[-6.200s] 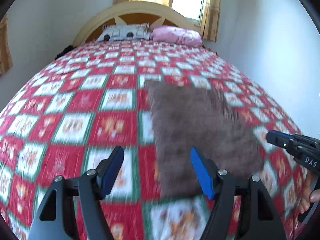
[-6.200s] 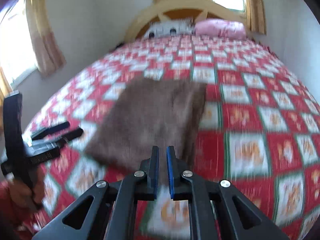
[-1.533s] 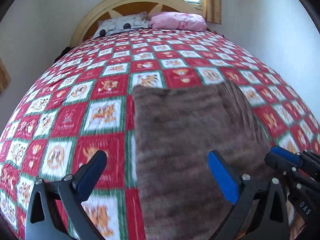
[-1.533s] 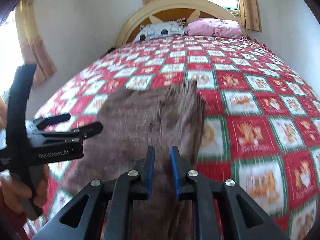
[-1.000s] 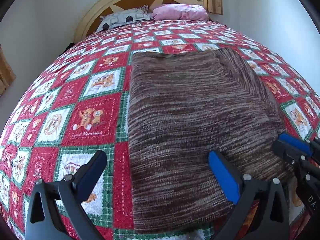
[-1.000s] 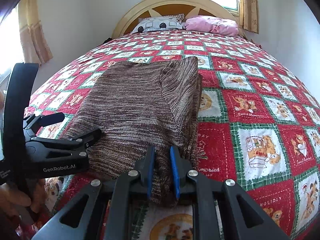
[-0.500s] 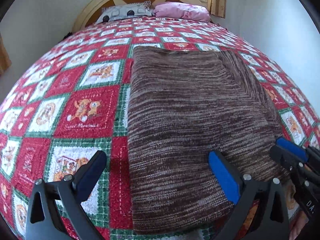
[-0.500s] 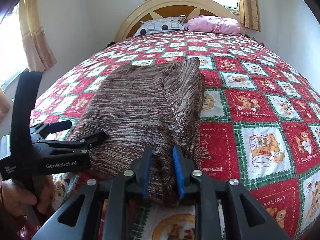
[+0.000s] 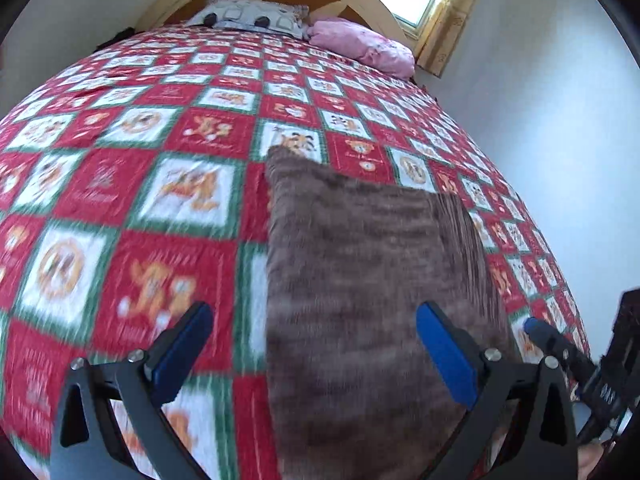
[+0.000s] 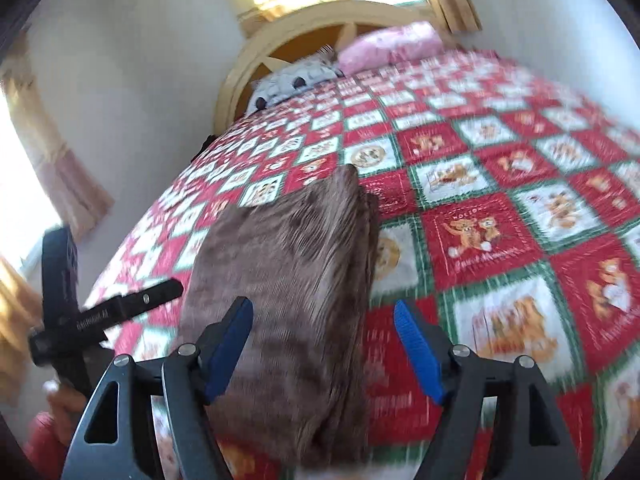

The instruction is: Fold small clothes

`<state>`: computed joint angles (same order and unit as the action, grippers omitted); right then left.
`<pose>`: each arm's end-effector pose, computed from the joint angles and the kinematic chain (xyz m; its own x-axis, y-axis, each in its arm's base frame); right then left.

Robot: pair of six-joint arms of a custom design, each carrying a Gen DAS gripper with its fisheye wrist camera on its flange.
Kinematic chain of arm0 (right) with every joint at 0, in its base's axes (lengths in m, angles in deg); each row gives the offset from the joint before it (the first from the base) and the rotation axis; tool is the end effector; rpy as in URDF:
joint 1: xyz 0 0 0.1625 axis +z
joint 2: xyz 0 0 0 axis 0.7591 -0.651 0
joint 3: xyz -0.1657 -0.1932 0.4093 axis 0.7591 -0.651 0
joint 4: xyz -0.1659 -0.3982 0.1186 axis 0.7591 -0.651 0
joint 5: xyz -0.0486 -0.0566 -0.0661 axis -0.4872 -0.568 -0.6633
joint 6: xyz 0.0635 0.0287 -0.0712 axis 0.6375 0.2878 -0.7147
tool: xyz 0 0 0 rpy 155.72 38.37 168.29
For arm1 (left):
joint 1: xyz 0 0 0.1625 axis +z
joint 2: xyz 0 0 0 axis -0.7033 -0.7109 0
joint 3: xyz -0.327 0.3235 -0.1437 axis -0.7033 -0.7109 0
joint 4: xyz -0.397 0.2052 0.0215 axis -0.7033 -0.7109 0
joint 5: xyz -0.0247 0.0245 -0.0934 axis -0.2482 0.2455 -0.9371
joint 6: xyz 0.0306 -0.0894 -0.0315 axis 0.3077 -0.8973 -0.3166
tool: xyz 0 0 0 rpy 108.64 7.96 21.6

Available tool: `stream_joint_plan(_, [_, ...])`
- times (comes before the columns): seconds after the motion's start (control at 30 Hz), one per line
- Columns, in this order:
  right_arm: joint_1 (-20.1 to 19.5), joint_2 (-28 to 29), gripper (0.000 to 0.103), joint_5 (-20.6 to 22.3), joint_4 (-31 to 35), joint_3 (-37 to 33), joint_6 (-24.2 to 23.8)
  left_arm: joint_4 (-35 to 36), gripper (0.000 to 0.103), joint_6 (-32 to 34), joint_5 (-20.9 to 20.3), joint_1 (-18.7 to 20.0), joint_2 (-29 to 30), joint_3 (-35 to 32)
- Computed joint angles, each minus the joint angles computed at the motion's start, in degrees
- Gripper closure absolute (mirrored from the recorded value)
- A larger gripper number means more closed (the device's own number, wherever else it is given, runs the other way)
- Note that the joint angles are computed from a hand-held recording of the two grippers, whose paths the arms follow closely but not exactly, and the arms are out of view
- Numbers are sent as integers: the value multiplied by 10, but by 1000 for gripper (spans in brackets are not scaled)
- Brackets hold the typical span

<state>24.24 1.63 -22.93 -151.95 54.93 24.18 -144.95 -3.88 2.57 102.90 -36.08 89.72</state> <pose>-0.0875 -0.7351 0.3094 -0.9332 0.1434 0.3294 -0.1604 0.6539 -0.7394 -0.2964 -0.8185 -0.0586 -0.8712 0.2752 -0.4065 0.4392 0.8070 -0.3948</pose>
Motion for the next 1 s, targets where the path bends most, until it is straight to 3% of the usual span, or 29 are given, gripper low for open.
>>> stream_joint_plan(0.07, [-4, 18, 29, 0, 42, -45, 27, 38, 0, -14, 2, 6, 19, -42])
stream_joint_plan(0.17, [-3, 52, 29, -13, 84, -102, 32, 82, 0, -57, -32, 21, 42, -91])
stream_joint_plan(0.27, [9, 86, 29, -68, 82, -136, -4, 48, 0, -51, -17, 19, 55, -94])
stream_joint_plan(0.33, [14, 94, 29, -80, 67, -137, -33, 43, 0, -25, 12, 12, 62, -94])
stream_joint_plan(0.37, [14, 95, 32, -73, 61, -134, -44, 42, 0, -14, 27, 8, 66, -94])
stream_joint_plan(0.43, [6, 90, 53, -37, 72, -130, -47, 42, 0, -7, 39, 6, 67, -93])
stream_joint_plan(0.47, [2, 87, 58, -21, 81, -128, -46, 41, 0, -7, 39, 6, 66, -92])
stream_joint_plan(0.6, [-5, 83, 66, 4, 89, -124, -37, 22, 1, -6, 18, 10, 58, -77])
stream_joint_plan(0.67, [-11, 80, 70, 24, 94, -122, -28, 10, 5, -2, 13, 11, 54, -68])
stream_joint_plan(0.83, [-12, 80, 82, 41, 77, -115, -29, -1, 38, 16, 5, 10, 60, -74])
stream_joint_plan(1.0, [-4, 83, 83, 15, 53, -111, -43, 3, 49, 38, 35, 0, 69, -83])
